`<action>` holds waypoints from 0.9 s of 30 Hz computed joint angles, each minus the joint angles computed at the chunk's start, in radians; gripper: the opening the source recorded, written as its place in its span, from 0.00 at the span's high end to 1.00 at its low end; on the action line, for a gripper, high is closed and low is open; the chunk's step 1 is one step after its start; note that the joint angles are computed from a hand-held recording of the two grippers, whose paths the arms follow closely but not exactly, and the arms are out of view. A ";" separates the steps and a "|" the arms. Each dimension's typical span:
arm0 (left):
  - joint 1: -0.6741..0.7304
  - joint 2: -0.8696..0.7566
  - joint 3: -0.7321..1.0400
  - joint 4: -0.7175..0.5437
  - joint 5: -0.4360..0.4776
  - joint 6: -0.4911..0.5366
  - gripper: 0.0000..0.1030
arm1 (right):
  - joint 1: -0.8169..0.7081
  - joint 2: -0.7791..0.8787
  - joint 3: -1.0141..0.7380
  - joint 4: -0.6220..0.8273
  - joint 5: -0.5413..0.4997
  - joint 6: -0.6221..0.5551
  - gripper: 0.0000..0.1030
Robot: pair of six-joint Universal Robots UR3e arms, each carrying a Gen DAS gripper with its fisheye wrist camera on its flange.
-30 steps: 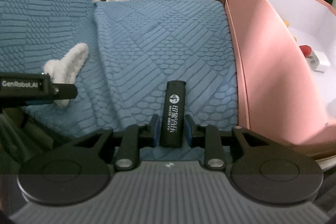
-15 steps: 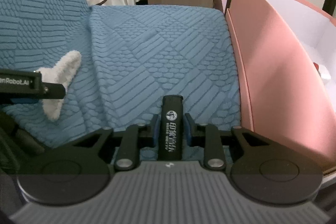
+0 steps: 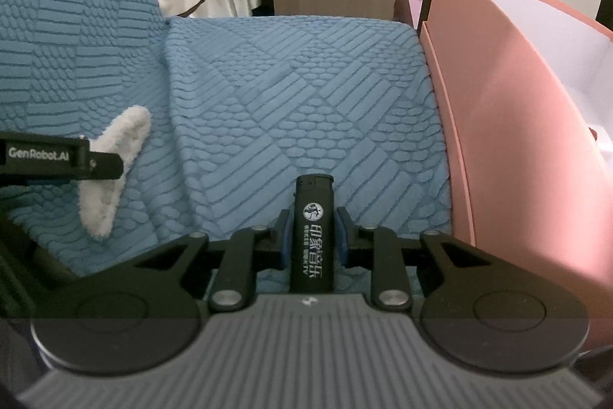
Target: Organize rigid objects
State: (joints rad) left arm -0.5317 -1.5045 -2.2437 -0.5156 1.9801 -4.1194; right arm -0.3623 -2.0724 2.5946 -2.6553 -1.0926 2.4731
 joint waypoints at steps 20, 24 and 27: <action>-0.014 -0.060 0.108 -0.072 -0.019 0.041 0.49 | -0.066 -0.076 -0.088 0.221 0.081 -0.182 0.74; -0.028 -0.030 0.109 -0.090 -0.029 0.014 0.49 | -0.066 -0.122 -0.109 0.329 0.092 -0.207 0.74; -0.048 -0.001 0.116 -0.119 -0.021 -0.018 0.49 | -0.073 -0.149 -0.144 0.433 0.105 -0.212 0.74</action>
